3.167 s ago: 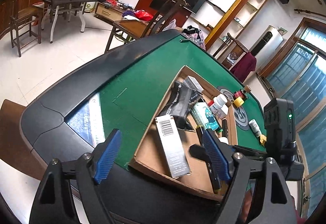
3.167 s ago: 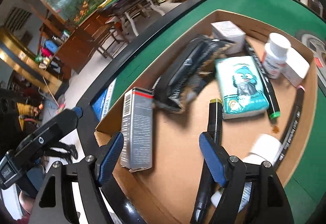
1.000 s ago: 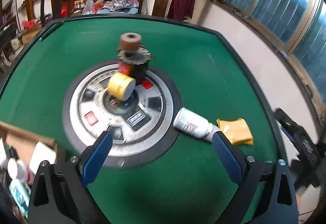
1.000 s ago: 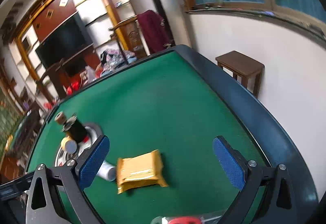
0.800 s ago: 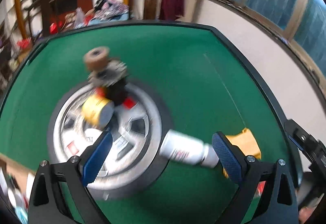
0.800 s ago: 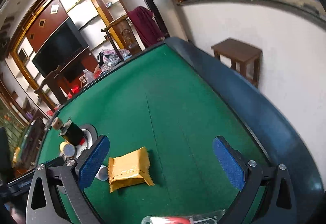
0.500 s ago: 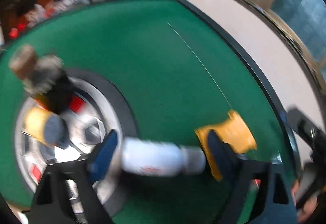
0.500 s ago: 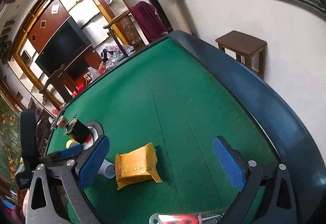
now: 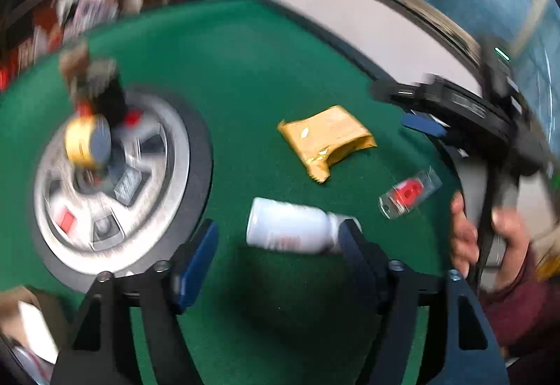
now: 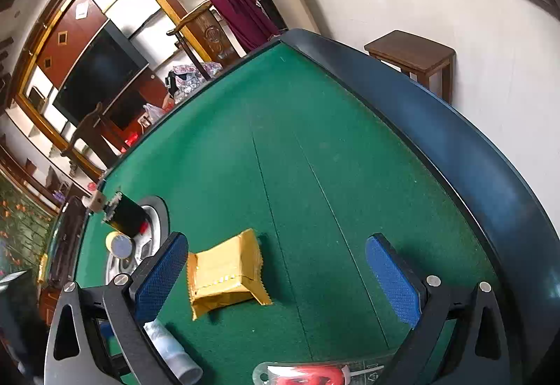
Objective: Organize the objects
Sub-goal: 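Move the left gripper to the small white bottle and grasp it, then hold the white bottle in the left gripper while the right gripper grasps the yellow snack packet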
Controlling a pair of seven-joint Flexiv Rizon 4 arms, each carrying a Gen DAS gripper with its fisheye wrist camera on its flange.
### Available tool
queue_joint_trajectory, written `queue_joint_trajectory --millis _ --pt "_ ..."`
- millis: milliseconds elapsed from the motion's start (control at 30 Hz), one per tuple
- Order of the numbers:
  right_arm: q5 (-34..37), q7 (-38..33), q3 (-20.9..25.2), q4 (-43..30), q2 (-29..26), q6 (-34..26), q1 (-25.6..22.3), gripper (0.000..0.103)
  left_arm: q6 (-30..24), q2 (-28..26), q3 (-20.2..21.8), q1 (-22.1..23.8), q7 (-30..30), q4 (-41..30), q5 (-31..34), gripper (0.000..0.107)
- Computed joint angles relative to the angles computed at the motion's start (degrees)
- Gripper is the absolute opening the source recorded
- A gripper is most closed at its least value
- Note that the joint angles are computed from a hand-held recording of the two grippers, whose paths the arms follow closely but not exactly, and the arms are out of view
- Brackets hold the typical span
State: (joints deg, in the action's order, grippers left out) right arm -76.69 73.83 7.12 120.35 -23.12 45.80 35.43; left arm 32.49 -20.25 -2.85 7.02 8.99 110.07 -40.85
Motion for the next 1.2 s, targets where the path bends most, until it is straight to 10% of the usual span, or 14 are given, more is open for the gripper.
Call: queue_joint_trajectory --millis 267,367,467,667,967,1067,1200 --pt "4.4 -2.9 0.4 0.1 -0.2 -1.6 0.6 0.103 12.0 3.8 -2.3 -5.3 25.3 8.3 -2.7 0.082" --pt "7.0 -4.7 0.7 0.2 -0.1 -3.2 1.0 0.103 14.0 0.1 -1.3 -7.2 21.2 5.1 5.6 0.082" --pt "7.6 -4.9 0.5 0.6 0.1 -3.0 1.0 0.103 4.7 -2.2 0.2 -5.8 13.4 -0.8 13.1 0.074" --pt "8.3 -4.7 0.5 1.2 0.6 -2.5 0.8 0.103 -3.9 -3.3 1.1 -3.1 3.2 -6.1 16.4 0.033" --pt "3.3 1.1 -0.2 2.5 0.9 1.8 -0.6 0.103 18.3 1.5 -3.2 -3.6 8.0 8.7 -0.4 0.053" --pt "1.2 2.1 -0.4 2.4 0.7 3.3 -1.3 0.103 15.6 1.8 -1.5 -3.6 0.5 8.2 -0.3 0.033" --pt "-5.4 5.2 -1.5 2.1 -0.1 7.9 -2.8 0.103 10.6 3.8 0.0 -0.6 -1.9 8.5 -4.6 0.033"
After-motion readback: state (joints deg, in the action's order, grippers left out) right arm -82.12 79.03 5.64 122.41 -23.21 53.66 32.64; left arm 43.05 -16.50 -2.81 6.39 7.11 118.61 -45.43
